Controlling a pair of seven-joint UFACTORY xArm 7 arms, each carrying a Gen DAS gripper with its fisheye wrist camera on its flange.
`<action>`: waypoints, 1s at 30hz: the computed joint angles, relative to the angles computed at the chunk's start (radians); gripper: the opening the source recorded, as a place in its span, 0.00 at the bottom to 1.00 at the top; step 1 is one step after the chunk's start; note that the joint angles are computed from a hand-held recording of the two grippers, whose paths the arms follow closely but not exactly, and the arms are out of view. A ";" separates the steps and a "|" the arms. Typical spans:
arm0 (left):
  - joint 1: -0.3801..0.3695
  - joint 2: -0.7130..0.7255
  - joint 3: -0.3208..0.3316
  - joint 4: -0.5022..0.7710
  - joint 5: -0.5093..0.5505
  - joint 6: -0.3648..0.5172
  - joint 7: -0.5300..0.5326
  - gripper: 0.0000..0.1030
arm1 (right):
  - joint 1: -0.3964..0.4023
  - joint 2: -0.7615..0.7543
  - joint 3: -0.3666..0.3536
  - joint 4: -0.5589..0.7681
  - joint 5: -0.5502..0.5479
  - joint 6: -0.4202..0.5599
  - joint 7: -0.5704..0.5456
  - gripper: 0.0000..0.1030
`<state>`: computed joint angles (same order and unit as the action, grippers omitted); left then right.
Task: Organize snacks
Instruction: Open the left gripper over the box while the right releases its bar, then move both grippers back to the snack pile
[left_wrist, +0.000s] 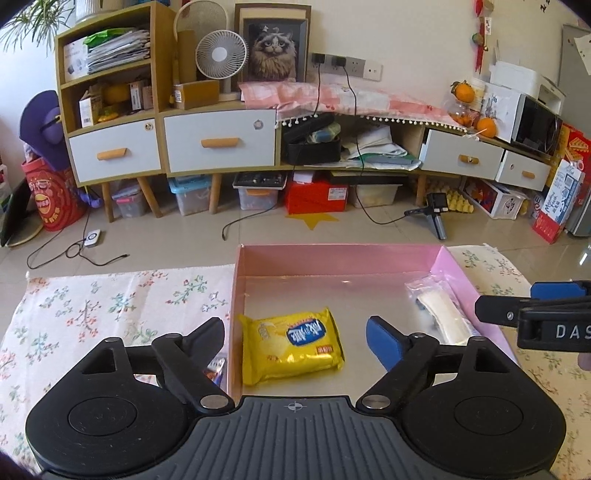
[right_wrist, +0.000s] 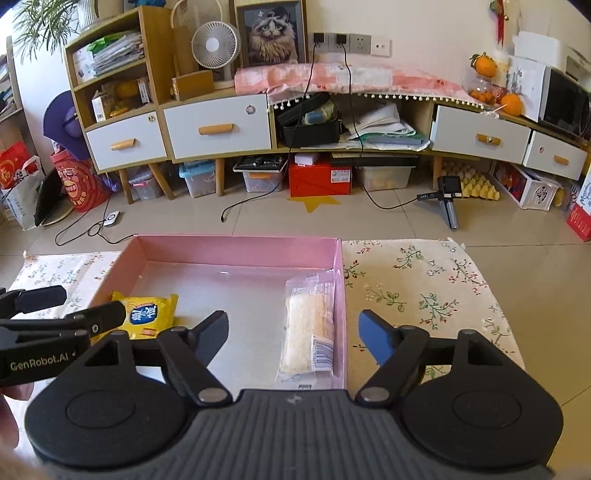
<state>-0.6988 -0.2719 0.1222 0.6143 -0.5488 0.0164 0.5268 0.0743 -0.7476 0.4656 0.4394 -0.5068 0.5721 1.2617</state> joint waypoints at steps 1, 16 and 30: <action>0.012 -0.019 -0.008 -0.011 0.007 0.008 -0.007 0.85 | 0.013 -0.014 -0.004 -0.003 0.007 0.011 -0.004 0.77; 0.147 -0.314 -0.077 -0.196 0.207 0.154 -0.149 0.96 | 0.154 -0.165 0.016 -0.028 0.127 0.159 -0.035 0.93; 0.200 -0.565 -0.041 -0.340 0.267 0.274 -0.176 0.98 | 0.264 -0.237 0.074 -0.046 0.183 0.243 0.013 0.97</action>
